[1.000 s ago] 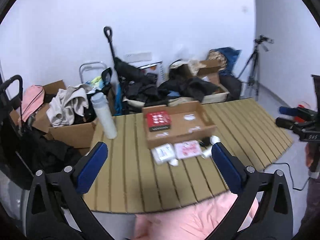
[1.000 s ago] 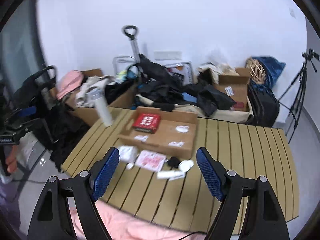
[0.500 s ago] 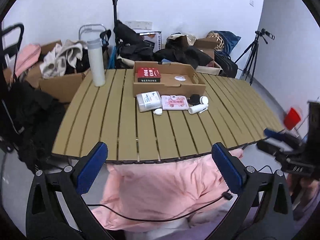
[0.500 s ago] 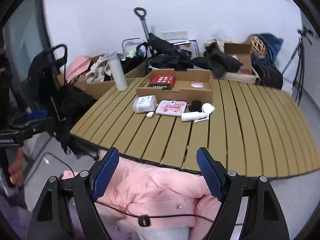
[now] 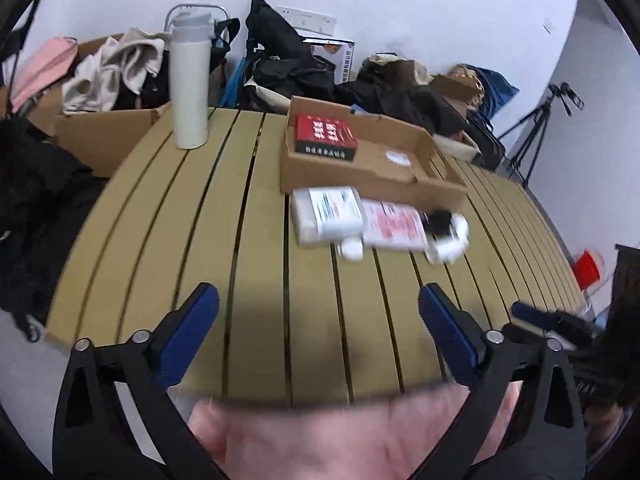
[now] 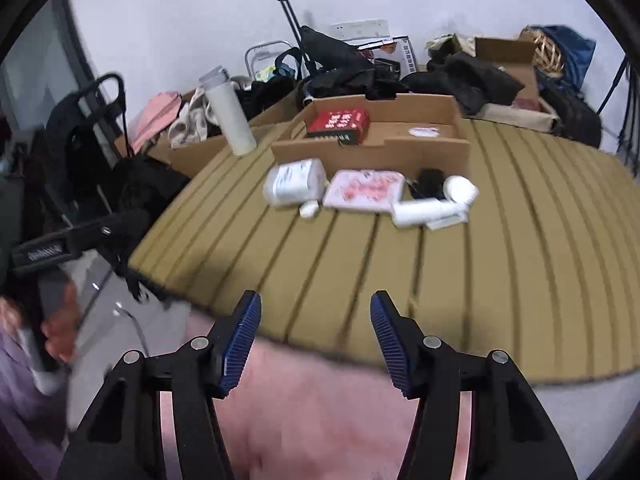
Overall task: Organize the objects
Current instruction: 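Move the right gripper to the white tissue pack and grasp it, then carry the tissue pack with the right gripper into the tray and release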
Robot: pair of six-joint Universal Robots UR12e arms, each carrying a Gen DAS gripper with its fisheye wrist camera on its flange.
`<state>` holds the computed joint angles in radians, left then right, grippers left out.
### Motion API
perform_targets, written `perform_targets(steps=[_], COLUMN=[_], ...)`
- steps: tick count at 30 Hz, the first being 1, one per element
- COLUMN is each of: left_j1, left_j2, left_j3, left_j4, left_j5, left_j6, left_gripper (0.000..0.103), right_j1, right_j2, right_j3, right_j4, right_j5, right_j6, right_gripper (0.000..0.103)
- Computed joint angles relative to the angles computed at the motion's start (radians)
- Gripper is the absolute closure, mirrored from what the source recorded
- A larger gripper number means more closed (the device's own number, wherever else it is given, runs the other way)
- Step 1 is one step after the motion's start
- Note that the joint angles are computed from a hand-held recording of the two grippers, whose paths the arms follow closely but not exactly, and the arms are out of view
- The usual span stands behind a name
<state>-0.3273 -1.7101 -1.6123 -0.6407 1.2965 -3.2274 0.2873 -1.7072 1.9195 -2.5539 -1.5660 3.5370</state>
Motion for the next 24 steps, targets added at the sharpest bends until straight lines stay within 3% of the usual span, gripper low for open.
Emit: perform_targets(steps=[5,8,9,12,14,19,24], left_j1=[0.011,0.031,0.039,0.054,0.059,0.052,0.047], left_j2=[-0.143,-0.214,-0.231,-0.264,-0.263,-0.248,-0.158], left_j3=[0.122,0.175,0.183,0.199,0.186,0.191,0.128], left_j4=[-0.019,-0.064,-0.068,-0.096,-0.072,-0.118,-0.057], left_j5=[-0.087,-0.208,-0.248,-0.331,-0.357,-0.326,-0.33], left_j6=[-0.022,-0.048,-0.064,-0.091,-0.097,-0.078,-0.067], left_gripper=[0.028,0.034,0.045,0.065,0.065,0.066,0.067], right_j1=[-0.059,-0.086,-0.092,-0.109,-0.12,-0.113,-0.102], right_j2=[0.168,0.256,0.273,0.33,0.345,0.34,0.28], right_j3=[-0.121,-0.185,-0.197,-0.238,-0.234,-0.236,-0.219], right_j4=[-0.023,-0.045,-0.044,-0.015,-0.053,-0.044,-0.061], right_j5=[0.128,0.194,0.207,0.244,0.297,0.281,0.26], right_j6=[-0.015,-0.011,-0.007,0.016,0.036,0.026,0.024], right_gripper=[0.042,0.044,0.052,0.064,0.064,0.067,0.069])
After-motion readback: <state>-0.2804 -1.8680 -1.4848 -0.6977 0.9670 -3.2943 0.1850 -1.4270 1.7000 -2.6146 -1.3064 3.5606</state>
